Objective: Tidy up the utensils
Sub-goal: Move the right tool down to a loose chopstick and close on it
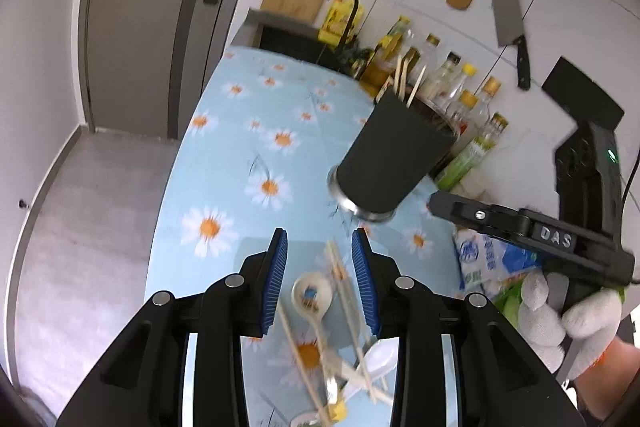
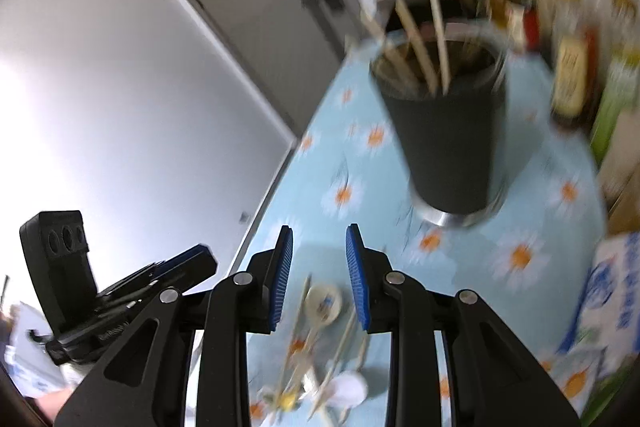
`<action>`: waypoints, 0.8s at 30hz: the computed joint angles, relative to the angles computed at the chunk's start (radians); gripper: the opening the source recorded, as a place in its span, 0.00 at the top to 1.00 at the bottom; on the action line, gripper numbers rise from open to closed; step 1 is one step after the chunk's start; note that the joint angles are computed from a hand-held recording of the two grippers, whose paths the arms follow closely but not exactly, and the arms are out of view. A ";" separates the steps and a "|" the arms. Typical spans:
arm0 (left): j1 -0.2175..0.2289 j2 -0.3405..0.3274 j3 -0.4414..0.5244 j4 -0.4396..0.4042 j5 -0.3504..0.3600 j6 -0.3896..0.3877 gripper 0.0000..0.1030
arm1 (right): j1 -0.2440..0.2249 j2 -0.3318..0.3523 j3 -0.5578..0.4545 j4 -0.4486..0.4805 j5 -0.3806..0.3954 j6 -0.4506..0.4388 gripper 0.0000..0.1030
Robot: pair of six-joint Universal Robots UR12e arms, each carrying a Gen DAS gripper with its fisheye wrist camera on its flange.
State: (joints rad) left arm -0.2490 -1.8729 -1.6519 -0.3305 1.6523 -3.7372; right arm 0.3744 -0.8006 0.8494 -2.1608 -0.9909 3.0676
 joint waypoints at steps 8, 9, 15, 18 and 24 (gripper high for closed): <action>0.004 0.023 -0.049 -0.047 -0.046 -0.025 0.69 | 0.024 0.068 -0.134 0.294 -0.091 -0.006 0.72; 0.006 0.025 -0.056 -0.052 -0.067 -0.022 0.69 | 0.026 0.076 -0.151 0.330 -0.096 -0.013 0.72; 0.014 0.034 -0.083 -0.109 -0.142 -0.050 0.69 | 0.039 0.142 -0.272 0.522 -0.139 -0.003 0.72; 0.019 0.038 -0.096 -0.126 -0.168 -0.064 0.69 | 0.046 0.188 -0.360 0.625 -0.166 0.001 0.79; 0.031 0.049 -0.121 -0.125 -0.196 -0.087 0.69 | 0.060 0.285 -0.551 0.821 -0.233 0.002 0.79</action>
